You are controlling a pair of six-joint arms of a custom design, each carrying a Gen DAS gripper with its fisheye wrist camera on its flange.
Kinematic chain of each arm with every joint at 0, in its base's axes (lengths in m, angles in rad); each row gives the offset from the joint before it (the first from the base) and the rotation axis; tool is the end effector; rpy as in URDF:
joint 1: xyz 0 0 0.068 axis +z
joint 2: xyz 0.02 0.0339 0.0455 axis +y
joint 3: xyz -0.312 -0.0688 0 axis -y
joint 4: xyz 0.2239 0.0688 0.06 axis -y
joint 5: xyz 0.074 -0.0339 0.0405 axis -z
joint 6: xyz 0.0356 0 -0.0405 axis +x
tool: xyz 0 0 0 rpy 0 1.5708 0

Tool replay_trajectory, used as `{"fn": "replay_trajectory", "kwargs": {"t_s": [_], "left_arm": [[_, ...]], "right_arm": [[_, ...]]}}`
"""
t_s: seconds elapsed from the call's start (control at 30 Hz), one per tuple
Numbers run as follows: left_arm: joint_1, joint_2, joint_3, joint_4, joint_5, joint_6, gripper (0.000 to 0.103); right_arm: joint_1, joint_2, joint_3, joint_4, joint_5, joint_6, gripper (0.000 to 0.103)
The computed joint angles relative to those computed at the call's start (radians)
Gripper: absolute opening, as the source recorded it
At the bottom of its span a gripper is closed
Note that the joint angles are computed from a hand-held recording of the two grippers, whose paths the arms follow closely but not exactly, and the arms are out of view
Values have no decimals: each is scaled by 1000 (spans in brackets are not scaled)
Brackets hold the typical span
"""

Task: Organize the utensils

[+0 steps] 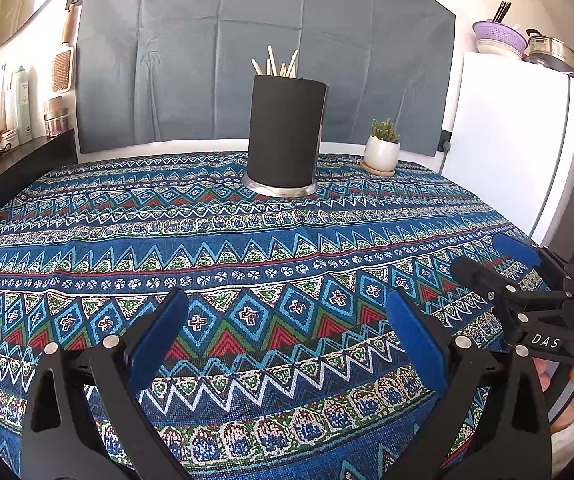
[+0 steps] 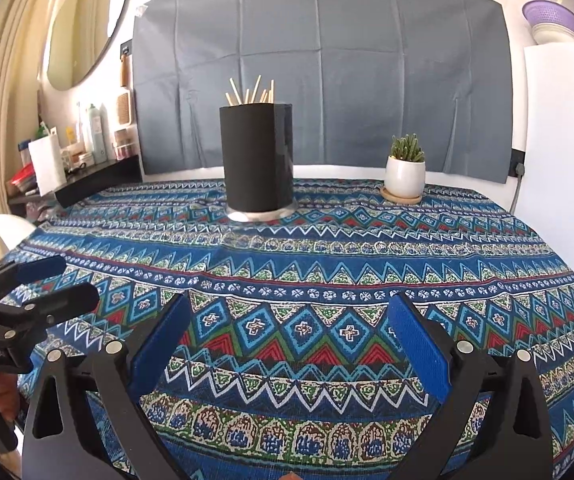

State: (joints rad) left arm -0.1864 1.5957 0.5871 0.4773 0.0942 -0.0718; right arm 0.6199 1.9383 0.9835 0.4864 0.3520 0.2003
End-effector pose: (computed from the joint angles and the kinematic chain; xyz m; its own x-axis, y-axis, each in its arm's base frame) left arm 0.2866 -0.0574 0.2125 -0.5156 0.0245 -0.8565 0.2278 0.9675 -0.1094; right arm 0.3378 0.2260 0.2081 -0.4188 -0.0695 -0.9054 -0.2159 0.9761 0.0250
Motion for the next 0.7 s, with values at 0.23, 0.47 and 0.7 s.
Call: {"fn": "replay_trajectory", "kwargs": {"t_s": [0.23,0.47,0.7], "left_arm": [[3,-1,-2,-1,7,-3,97],[2,0,-3,0,8,-4,97],[1,0,-3,0,7,-3,97]], "right_arm": [[10,4,9,-10,22,-11,95],[13,4,8,-9,31,-14,95],[14,4,7,-7,34,-15,95]]}}
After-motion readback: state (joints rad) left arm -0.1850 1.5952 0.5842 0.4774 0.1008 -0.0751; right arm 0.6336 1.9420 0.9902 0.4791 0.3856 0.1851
